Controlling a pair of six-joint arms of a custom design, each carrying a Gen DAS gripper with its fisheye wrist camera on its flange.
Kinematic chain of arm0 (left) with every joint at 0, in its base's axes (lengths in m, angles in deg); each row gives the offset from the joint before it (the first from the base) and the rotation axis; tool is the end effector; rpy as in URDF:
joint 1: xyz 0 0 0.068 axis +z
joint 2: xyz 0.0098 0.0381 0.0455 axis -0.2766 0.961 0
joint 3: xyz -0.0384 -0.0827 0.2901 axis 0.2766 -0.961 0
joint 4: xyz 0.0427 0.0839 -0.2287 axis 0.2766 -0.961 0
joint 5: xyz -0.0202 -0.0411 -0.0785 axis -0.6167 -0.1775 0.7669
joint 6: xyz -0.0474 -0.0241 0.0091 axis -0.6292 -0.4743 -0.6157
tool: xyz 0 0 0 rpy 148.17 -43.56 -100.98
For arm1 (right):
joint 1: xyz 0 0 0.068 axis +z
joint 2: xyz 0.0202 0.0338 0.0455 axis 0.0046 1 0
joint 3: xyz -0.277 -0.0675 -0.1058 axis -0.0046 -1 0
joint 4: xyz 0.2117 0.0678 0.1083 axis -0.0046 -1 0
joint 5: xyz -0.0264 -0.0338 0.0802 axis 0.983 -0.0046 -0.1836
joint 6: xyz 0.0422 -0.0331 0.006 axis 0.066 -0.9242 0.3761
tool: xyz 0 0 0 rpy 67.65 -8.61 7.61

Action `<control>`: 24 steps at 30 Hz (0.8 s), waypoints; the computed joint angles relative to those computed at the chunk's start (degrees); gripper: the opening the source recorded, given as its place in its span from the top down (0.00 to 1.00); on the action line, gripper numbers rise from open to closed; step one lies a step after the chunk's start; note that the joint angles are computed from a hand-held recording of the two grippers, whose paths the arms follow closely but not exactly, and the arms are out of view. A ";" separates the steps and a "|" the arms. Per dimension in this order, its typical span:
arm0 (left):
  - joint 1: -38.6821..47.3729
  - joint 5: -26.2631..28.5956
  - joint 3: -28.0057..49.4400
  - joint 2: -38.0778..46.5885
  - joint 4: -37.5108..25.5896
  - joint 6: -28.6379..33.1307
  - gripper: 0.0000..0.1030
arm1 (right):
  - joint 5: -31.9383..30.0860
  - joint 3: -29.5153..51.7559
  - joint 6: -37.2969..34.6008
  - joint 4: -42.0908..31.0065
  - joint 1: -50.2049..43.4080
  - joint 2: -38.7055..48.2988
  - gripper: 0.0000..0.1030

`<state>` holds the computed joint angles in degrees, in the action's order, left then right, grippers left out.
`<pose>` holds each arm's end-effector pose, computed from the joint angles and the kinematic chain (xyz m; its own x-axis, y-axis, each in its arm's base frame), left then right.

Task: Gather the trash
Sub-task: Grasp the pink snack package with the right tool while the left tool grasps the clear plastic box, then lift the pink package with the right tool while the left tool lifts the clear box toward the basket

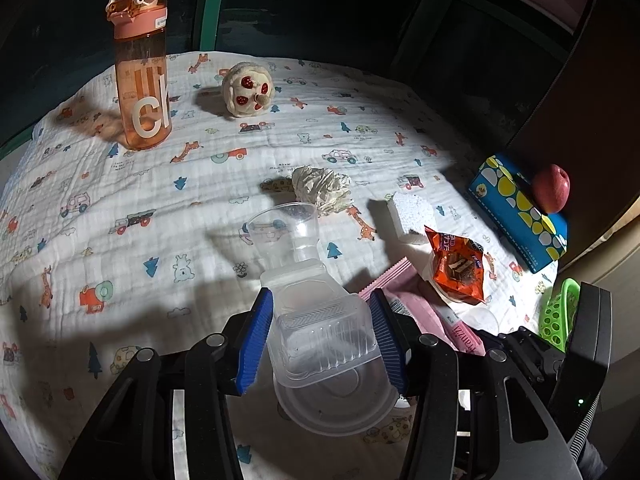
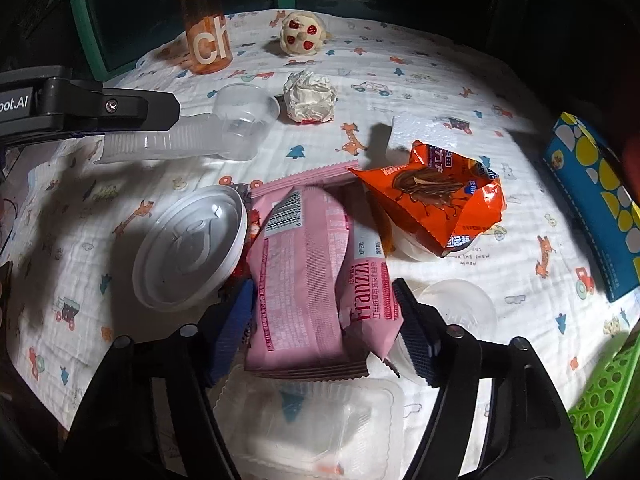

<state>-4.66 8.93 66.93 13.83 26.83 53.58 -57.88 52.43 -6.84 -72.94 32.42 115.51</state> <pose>0.3025 0.0454 0.2314 -0.8279 0.0139 -0.5607 0.1959 0.9439 -0.2658 0.2538 0.1525 0.1782 -0.7934 -0.2193 -0.5678 -0.2641 0.9645 -0.0035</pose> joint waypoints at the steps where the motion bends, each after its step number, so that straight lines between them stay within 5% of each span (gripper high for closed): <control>1: 0.04 0.01 -0.04 -0.15 -0.06 0.03 0.53 | -0.24 -0.19 0.30 0.01 -0.07 -0.34 0.38; 24: -2.78 0.94 -0.48 -9.13 -3.32 -1.31 0.54 | 0.05 -7.16 4.96 -0.27 -1.67 -18.98 0.49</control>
